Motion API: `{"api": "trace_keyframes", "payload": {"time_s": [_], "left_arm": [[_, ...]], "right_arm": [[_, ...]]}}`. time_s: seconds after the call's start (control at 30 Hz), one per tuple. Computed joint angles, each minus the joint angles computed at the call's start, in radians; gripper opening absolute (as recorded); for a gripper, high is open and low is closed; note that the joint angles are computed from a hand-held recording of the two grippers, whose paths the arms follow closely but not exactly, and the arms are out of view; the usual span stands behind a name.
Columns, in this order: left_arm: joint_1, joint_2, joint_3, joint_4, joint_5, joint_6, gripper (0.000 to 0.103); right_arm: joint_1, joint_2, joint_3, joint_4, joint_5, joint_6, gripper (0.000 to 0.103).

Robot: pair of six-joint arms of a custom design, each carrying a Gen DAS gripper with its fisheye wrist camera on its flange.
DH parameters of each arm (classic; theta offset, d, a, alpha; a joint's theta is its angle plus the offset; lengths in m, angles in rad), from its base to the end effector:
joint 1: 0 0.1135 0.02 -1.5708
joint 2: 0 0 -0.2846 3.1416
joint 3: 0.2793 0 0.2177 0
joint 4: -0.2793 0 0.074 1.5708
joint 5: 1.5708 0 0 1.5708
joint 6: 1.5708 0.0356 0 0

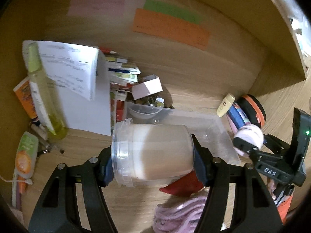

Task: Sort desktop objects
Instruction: 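Carry the clear plastic cup with left tool while right tool carries pink round case over bin, then open left tool to drop the cup while right tool releases the pink case into bin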

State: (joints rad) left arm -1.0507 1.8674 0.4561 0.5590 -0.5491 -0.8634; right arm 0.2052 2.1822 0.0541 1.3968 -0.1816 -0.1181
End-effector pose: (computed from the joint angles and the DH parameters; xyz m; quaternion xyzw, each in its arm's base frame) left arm 0.1475 -0.2202 0.1100 -0.0106 0.9061 -0.1305 0.4024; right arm 0.1992 0.0480 0.0644 -0.1828 0.8916 0.1004 0.4019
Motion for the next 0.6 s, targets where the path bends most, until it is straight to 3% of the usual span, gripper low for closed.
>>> {"api": "trace_keyframes", "payload": {"time_s": [0.33,0.6], "left_arm": [[0.084,0.163,0.126,-0.005,0.126,0.055,0.066],[0.112,0.252,0.209,-0.032,0.17,0.097,0.066]], "right_arm": [[0.08,0.08,0.159,-0.157,0.045,0.016,0.054],[0.073,0.109,0.229,-0.249,0.031,0.017,0.054]]}}
